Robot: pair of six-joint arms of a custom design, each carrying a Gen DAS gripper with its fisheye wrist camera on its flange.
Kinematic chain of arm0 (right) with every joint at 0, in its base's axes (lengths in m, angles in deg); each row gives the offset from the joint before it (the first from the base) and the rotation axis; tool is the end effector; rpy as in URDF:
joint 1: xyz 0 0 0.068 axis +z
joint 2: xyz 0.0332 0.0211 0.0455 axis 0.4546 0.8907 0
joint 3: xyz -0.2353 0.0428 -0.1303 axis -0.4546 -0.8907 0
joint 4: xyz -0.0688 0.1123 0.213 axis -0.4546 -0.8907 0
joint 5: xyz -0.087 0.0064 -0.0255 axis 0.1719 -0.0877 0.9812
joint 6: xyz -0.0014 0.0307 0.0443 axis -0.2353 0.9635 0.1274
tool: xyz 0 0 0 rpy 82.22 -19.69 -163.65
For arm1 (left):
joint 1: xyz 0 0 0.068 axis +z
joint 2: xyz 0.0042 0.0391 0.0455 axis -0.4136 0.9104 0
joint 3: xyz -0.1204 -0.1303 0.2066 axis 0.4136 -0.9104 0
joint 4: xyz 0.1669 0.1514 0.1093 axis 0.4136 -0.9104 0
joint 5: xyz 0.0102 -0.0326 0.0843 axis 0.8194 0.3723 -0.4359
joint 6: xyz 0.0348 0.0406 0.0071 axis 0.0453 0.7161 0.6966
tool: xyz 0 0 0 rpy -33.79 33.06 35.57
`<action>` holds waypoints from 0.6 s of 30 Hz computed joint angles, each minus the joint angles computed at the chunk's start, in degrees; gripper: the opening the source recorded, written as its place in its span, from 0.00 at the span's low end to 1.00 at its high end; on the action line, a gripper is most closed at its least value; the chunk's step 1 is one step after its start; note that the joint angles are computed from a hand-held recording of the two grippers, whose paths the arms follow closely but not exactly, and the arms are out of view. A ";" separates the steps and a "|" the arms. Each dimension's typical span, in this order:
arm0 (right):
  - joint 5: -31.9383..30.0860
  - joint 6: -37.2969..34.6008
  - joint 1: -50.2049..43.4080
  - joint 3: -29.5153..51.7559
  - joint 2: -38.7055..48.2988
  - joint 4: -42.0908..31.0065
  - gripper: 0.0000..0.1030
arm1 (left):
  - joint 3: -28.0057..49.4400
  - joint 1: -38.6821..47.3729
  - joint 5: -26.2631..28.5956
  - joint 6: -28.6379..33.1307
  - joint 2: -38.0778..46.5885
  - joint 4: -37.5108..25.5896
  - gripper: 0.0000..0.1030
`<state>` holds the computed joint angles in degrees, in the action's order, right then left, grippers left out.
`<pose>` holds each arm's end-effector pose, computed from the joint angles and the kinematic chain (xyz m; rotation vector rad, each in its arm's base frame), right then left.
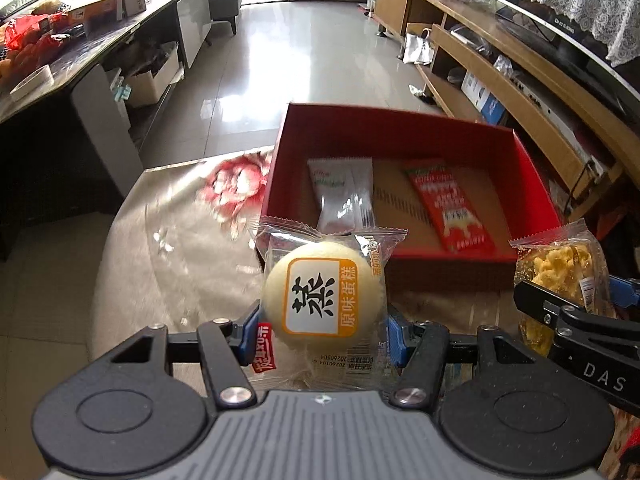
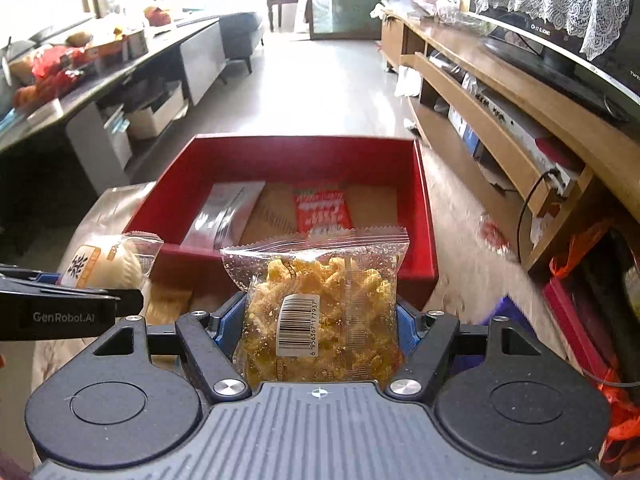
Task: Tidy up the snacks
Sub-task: 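Lift both bags and carry them over the red box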
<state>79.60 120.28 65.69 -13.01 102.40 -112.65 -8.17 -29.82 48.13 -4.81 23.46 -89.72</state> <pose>0.1958 0.1331 0.2855 0.2466 2.3880 -0.0797 0.2498 -0.0291 0.2569 0.3402 2.5390 -0.1856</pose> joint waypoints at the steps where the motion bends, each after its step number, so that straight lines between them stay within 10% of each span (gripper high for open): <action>1: -0.27 -0.67 -0.83 0.21 0.32 0.71 0.75 | 0.77 -0.43 -0.28 -0.39 0.90 0.30 0.55; 18: -6.37 -11.08 -13.58 5.51 10.06 12.21 0.75 | 13.97 -6.54 -4.10 -6.24 16.87 4.49 0.55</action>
<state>73.23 109.20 52.11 -7.50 112.46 -100.44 5.80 -36.37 44.03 -11.05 40.33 -85.22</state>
